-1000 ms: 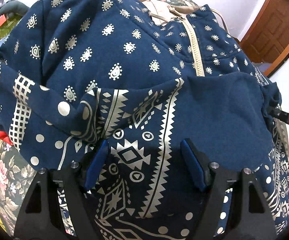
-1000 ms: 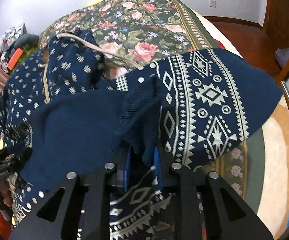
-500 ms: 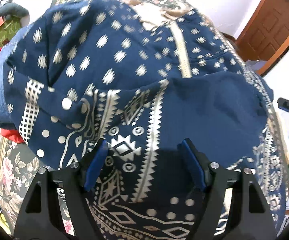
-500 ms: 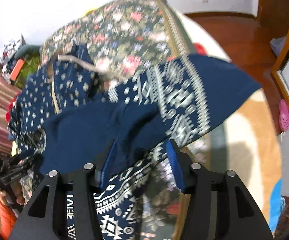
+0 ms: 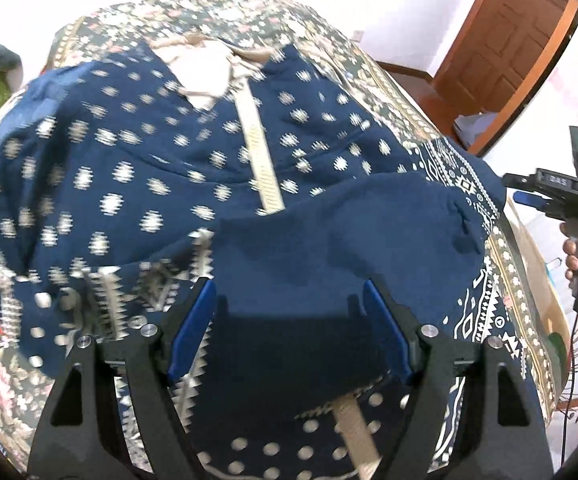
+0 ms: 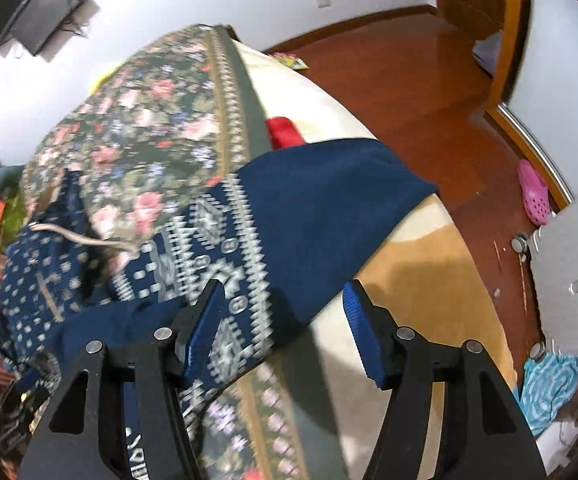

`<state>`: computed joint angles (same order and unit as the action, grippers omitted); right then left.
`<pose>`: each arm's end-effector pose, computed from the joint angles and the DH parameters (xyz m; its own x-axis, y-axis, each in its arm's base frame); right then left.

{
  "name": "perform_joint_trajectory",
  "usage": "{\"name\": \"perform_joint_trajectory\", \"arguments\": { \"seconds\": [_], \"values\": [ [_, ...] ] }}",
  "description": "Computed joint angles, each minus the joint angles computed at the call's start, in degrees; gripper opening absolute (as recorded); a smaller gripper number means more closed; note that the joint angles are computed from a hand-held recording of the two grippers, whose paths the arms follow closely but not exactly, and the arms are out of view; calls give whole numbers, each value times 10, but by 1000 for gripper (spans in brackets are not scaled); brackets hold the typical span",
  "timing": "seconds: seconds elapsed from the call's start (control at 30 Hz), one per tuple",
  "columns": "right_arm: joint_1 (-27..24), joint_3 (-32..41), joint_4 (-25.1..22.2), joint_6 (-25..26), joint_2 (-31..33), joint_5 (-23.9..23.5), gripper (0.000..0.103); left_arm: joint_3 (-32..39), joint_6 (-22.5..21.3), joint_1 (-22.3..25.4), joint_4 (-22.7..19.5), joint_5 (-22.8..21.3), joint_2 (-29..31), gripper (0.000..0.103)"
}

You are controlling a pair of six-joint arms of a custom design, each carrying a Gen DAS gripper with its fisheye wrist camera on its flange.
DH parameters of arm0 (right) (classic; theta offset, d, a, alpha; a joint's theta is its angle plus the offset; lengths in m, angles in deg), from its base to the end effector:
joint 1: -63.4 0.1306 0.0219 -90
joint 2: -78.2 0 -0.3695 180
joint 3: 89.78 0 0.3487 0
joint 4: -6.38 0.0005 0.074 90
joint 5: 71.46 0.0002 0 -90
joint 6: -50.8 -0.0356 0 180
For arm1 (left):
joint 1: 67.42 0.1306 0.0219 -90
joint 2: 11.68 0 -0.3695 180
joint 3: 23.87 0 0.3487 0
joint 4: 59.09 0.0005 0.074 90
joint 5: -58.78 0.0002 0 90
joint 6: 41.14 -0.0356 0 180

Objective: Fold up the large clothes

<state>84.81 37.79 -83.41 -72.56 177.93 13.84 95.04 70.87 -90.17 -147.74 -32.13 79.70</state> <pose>0.4125 0.1643 0.5609 -0.9060 0.2334 -0.3530 0.1180 0.9404 0.3190 0.3622 -0.1518 0.5651 -0.8909 -0.0327 -0.4530 0.0493 0.9845 -0.1681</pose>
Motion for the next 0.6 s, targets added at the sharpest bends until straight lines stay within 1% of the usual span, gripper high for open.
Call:
{"name": "perform_joint_trajectory", "arguments": {
  "seconds": [0.07,0.13,0.2,0.27,0.33,0.37,0.4,0.43,0.47,0.5,0.6],
  "values": [
    [-11,-12,5,-10,6,-8,57,-6,2,-1,2,7,8,75],
    [-22,-30,22,-23,1,-17,57,-20,7,-2,6,7,8,75],
    [-29,-43,48,-37,-2,-22,57,-36,10,0,7,19,9,75],
    [-28,-40,58,-37,2,-15,58,-58,19,3,23,25,-1,78],
    [-25,-30,60,-33,13,1,57,-63,22,1,28,20,-4,80],
    [-23,-29,64,-31,16,12,52,-62,23,0,27,18,-4,81],
    [-19,-24,63,-27,21,32,42,-62,23,-1,26,16,-4,81],
    [-14,-20,64,-18,23,54,35,-60,22,-2,25,14,-3,81],
    [-10,-18,66,-10,25,73,21,-58,21,-2,23,13,-2,82],
    [-6,-17,68,-3,24,92,12,-56,21,-2,21,10,-1,82],
    [-12,-33,93,-1,10,91,8,-55,27,-7,24,2,2,85]
  ]
}}
